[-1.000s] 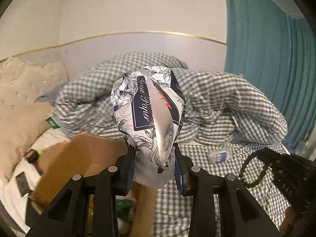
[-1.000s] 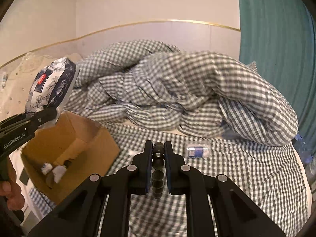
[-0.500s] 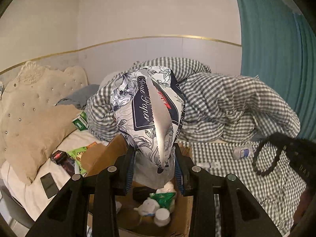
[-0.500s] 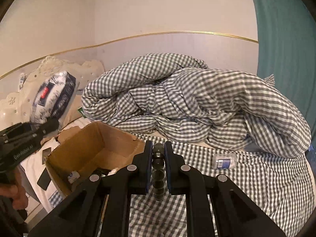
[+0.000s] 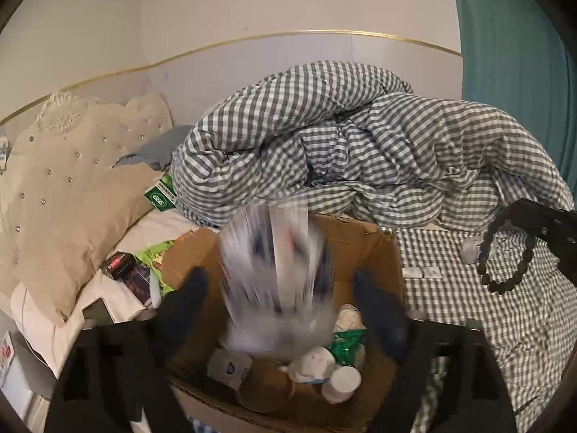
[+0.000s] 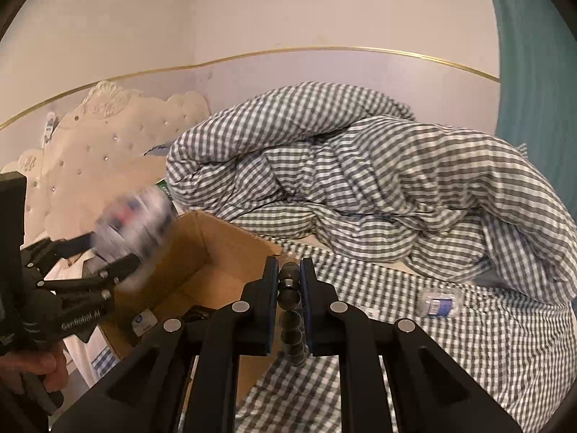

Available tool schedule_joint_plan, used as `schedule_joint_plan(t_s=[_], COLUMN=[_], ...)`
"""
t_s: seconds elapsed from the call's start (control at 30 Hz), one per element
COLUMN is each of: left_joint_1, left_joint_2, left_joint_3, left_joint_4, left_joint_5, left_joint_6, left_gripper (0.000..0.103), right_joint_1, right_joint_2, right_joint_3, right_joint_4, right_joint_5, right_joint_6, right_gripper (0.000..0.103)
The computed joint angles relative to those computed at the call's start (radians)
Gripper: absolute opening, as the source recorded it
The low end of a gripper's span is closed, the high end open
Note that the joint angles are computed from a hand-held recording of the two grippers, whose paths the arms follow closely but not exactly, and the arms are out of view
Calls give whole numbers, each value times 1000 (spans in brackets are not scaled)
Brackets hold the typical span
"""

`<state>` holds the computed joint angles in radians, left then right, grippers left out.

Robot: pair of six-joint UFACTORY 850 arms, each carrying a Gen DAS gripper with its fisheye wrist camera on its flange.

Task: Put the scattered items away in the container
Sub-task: 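Open both tools to drop the tissue pack and bracelet into the box, then move both open tools back over the white tube and clear bottle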

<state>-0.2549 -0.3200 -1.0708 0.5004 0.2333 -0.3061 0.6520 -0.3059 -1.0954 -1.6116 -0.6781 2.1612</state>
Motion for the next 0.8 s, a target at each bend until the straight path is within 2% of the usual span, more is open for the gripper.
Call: schedule_joint_plan(t_s=[0.13, 0.27, 0.57, 0.6, 0.63, 0.67, 0.7, 0.8], left_joint_1=[20, 52, 108, 111, 113, 114, 114, 115], left_joint_2=[-3, -11, -38, -40, -41, -44, -46, -50], left_joint_3=[-3, -19, -57, -59, -60, -62, -65, -70], left_joint_4=[-25, 57, 41, 45, 45, 47, 57, 94], left_joint_5=[29, 37, 24, 23, 23, 21, 19, 17], left_joint_6=[23, -76, -107, -112, -113, -117, -127, -166], left_gripper=[99, 100, 100, 100, 100, 100, 100, 100], right_joint_1=[-9, -14, -25, -25, -25, -25, -25, -24], right_joint_2=[-62, -122, -224, -231, -235, -238, -234, -209], right_joint_3=[-71, -145, -281, -290, -295, -298, -291, -254], right_joint_4=[-3, -5, 24, 31, 39, 43, 19, -48], right_joint_5=[44, 88, 161, 156, 150, 144, 135, 95], right_joint_6=[-40, -89, -188, -195, -201, -199, -164, -68], right_gripper=[12, 12, 13, 23, 53, 70, 93, 94])
